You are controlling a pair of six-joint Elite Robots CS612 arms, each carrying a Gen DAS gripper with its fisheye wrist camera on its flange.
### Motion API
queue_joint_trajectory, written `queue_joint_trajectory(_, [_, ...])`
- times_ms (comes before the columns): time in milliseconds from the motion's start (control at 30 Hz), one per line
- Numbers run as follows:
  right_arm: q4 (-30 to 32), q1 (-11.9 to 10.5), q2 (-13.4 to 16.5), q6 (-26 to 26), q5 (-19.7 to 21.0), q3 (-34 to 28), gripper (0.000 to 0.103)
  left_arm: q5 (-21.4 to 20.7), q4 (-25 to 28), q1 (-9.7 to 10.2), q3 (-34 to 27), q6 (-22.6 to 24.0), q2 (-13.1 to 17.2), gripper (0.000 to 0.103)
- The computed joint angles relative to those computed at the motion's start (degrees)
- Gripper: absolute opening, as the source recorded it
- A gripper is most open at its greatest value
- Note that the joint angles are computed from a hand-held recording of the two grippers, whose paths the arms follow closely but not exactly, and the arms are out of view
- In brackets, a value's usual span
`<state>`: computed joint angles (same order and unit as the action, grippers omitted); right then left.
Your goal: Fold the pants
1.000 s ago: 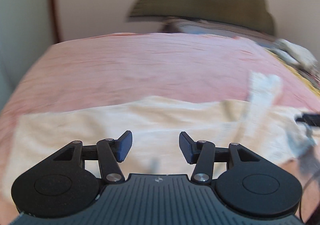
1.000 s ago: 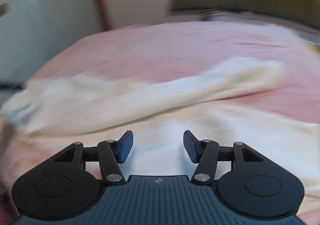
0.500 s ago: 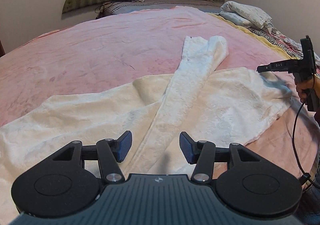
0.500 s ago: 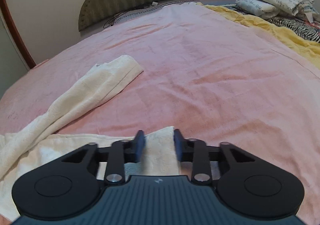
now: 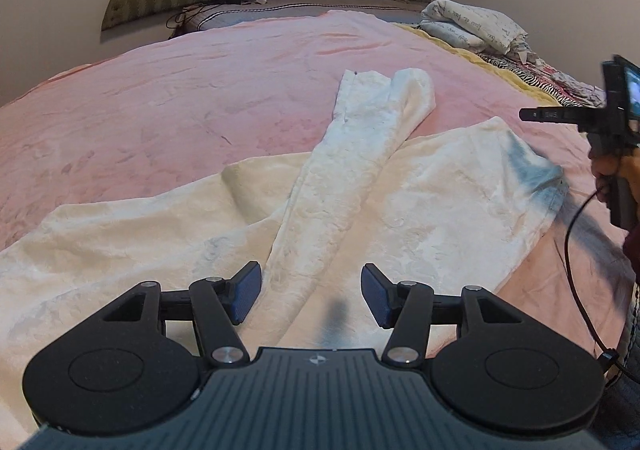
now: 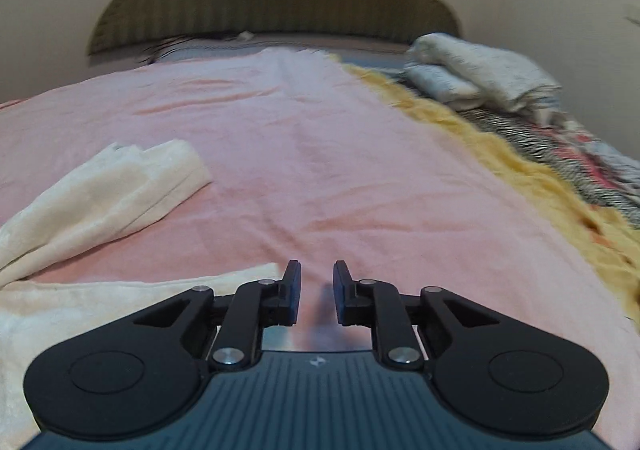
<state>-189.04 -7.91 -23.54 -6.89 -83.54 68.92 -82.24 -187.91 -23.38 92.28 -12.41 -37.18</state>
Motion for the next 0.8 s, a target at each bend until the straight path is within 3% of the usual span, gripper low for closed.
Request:
queue_joint_trajectory(33, [-0.7,-0.8,-1.4,0.3,5.5,2.7,0.017,-0.5,0.4,0.12,-0.3,-0.4,0.1,0.059])
queue_joint_trajectory(100, [5.1,-2.5,-3.6,0.0,16.9,5.8,0.017,-1.4,0.6,0.34,-0.8,-1.0,0.4,0.059])
queue_joint_trajectory(167, [13.4,-3.2,-4.4,-2.9,20.6,6.2,0.017,-1.8,0.4,0.38,-1.0,-1.2,0.6,0.059])
queue_joint_trajectory(233, [13.5,-3.1,-3.7,-2.2,17.4,5.6,0.016,-2.1,-0.1,0.35,-0.8,-0.7,0.7,0.059])
queue_joint_trajectory(300, [10.9,-1.7,-4.3,3.5,9.0,5.4,0.018,-2.1,-0.5,0.35,-0.7,0.0,0.8,0.059])
queue_joint_trajectory(333, [7.5,-0.6,-4.2,3.1,5.9,5.2,0.019,-2.1,-0.6,0.39,-0.8,-0.2,0.9,0.059])
queue_joint_trajectory(400, [4.0,1.0,-4.1,-2.1,7.1,4.0,0.019,-2.6,-0.5,0.53,-1.1,-0.9,1.1,0.059])
queue_joint_trajectory(433, [5.0,1.5,-3.9,-4.6,11.3,2.8,0.020,-2.7,-0.4,0.60,-1.3,-1.3,1.3,0.059])
queue_joint_trajectory(500, [10.5,3.1,-2.8,-8.1,16.1,-1.8,0.023,-3.5,-0.6,0.78,-1.4,-2.1,1.5,0.059])
queue_joint_trajectory(567, [14.6,5.1,-0.2,-8.8,15.7,-7.9,0.036,-3.6,-1.1,0.85,-1.3,-2.5,1.7,0.059])
queue_joint_trajectory(633, [20.7,7.3,3.9,-7.2,11.0,-16.8,0.079,-3.7,-1.4,1.00,-1.3,-2.8,1.9,0.059])
queue_joint_trajectory(733, [29.4,9.8,10.7,-3.7,2.0,-30.5,0.080,-3.9,-1.6,1.14,-1.4,-3.0,2.1,0.059])
queue_joint_trajectory(800, [36.5,10.5,14.7,-1.5,-1.0,-38.8,0.080,-4.1,-1.8,1.23,-1.6,-3.0,2.3,0.060])
